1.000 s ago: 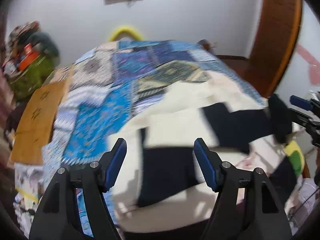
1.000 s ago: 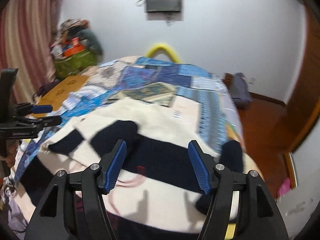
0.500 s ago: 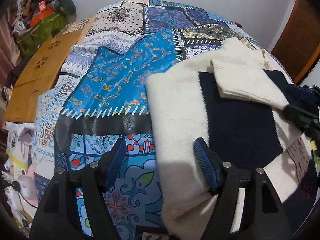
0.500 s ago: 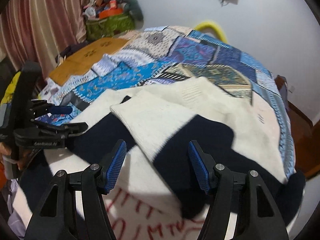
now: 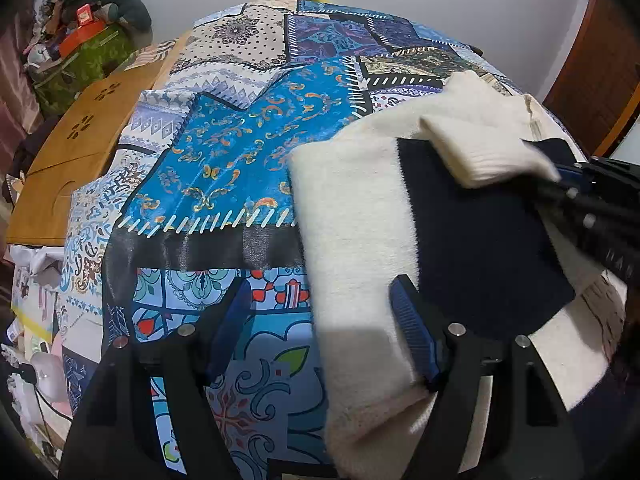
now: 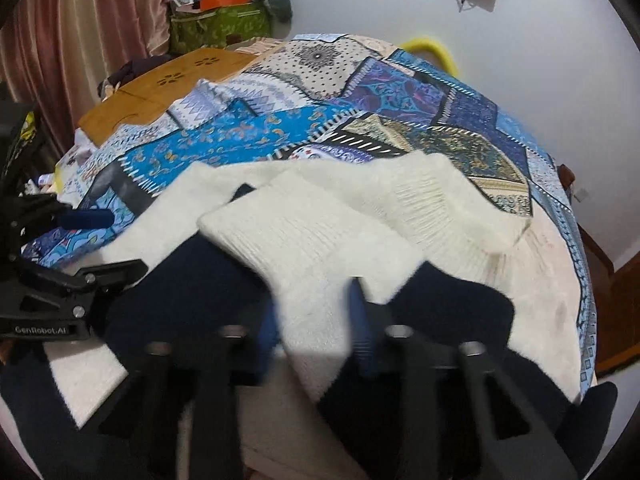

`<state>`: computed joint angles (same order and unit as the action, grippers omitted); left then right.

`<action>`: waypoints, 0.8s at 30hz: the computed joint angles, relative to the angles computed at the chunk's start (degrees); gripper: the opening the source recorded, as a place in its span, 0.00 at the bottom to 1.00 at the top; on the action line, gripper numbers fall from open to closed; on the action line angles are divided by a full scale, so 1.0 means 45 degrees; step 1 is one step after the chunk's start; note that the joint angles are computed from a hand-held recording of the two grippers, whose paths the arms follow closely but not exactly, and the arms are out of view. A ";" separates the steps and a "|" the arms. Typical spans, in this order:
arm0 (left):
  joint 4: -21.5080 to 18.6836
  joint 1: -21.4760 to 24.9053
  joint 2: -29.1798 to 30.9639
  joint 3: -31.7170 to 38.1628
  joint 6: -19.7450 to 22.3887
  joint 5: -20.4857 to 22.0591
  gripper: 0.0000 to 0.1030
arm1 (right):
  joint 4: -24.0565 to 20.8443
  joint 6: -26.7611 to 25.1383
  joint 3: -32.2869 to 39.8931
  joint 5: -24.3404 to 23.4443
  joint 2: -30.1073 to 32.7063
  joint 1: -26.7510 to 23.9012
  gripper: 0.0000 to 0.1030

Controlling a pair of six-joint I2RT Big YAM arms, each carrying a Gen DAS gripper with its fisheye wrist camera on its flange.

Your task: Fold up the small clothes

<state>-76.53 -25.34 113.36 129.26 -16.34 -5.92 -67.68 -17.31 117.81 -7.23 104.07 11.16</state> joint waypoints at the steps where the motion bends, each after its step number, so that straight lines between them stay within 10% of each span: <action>1: -0.0003 -0.0006 -0.0001 -0.0005 -0.0008 -0.0040 0.71 | 0.0012 0.0075 0.0030 0.0022 -0.0007 -0.0032 0.11; 24: -0.1444 -0.0485 0.0898 0.1597 0.0062 -0.2088 0.74 | 0.2338 0.2315 -0.3154 -0.1521 -0.3474 -0.3553 0.09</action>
<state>-83.03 -27.52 117.40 136.45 -16.06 -15.32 -57.16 -6.89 103.61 -14.07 88.43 -4.83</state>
